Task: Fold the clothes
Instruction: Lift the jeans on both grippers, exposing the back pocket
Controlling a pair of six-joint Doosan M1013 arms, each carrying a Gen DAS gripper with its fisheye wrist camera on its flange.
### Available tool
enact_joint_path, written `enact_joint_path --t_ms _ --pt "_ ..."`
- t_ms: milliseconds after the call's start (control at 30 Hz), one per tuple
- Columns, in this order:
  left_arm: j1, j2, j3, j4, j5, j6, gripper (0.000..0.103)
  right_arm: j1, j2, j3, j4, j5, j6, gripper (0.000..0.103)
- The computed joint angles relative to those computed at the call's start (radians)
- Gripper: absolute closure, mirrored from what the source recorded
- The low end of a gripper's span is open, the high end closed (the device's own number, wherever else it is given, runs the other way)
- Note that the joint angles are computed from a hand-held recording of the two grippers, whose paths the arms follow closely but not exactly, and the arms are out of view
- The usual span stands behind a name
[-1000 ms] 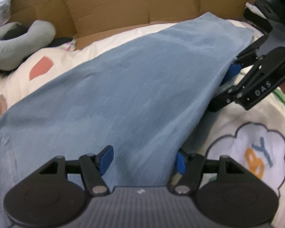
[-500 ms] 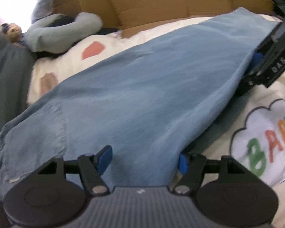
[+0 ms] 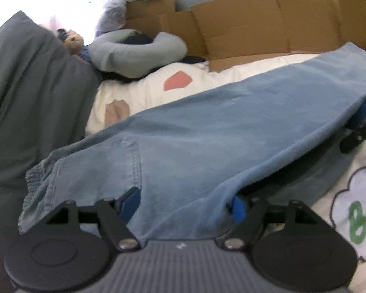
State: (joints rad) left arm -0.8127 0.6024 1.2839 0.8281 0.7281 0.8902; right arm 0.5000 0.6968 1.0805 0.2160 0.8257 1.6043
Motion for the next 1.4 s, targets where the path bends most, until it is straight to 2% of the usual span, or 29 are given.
enact_joint_path --t_ms 133,300,367,500,800,933,1067,1267,1400 --pt "0.010 0.010 -0.019 -0.113 0.048 0.038 0.019 -0.001 0.000 0.001 0.003 -0.002 -0.004 0.030" --pt "0.016 0.017 -0.033 -0.177 0.083 0.070 0.017 0.000 0.002 0.001 0.003 -0.005 -0.008 0.030" --pt "0.016 0.018 -0.036 -0.194 0.099 0.076 0.013 -0.001 0.001 0.004 0.006 -0.009 -0.016 0.030" --pt "0.025 0.026 -0.049 -0.272 0.132 0.081 0.013 -0.002 0.000 0.008 0.015 -0.015 -0.030 0.030" --pt "0.019 0.043 -0.065 -0.255 0.165 0.089 0.014 -0.004 -0.005 0.014 0.018 -0.014 -0.040 0.031" --pt "0.028 0.036 -0.066 -0.283 0.180 0.185 0.014 -0.013 -0.016 0.024 0.033 -0.005 -0.061 0.033" --pt "0.051 0.032 -0.084 -0.366 0.189 0.317 0.014 -0.032 -0.034 0.043 0.056 0.014 -0.071 0.034" --pt "0.064 0.054 -0.142 -0.431 0.239 0.448 0.016 -0.061 -0.087 0.119 0.008 -0.002 0.024 0.034" --pt "0.069 0.064 -0.161 -0.465 0.269 0.476 0.016 -0.078 -0.119 0.168 -0.036 -0.012 0.093 0.034"
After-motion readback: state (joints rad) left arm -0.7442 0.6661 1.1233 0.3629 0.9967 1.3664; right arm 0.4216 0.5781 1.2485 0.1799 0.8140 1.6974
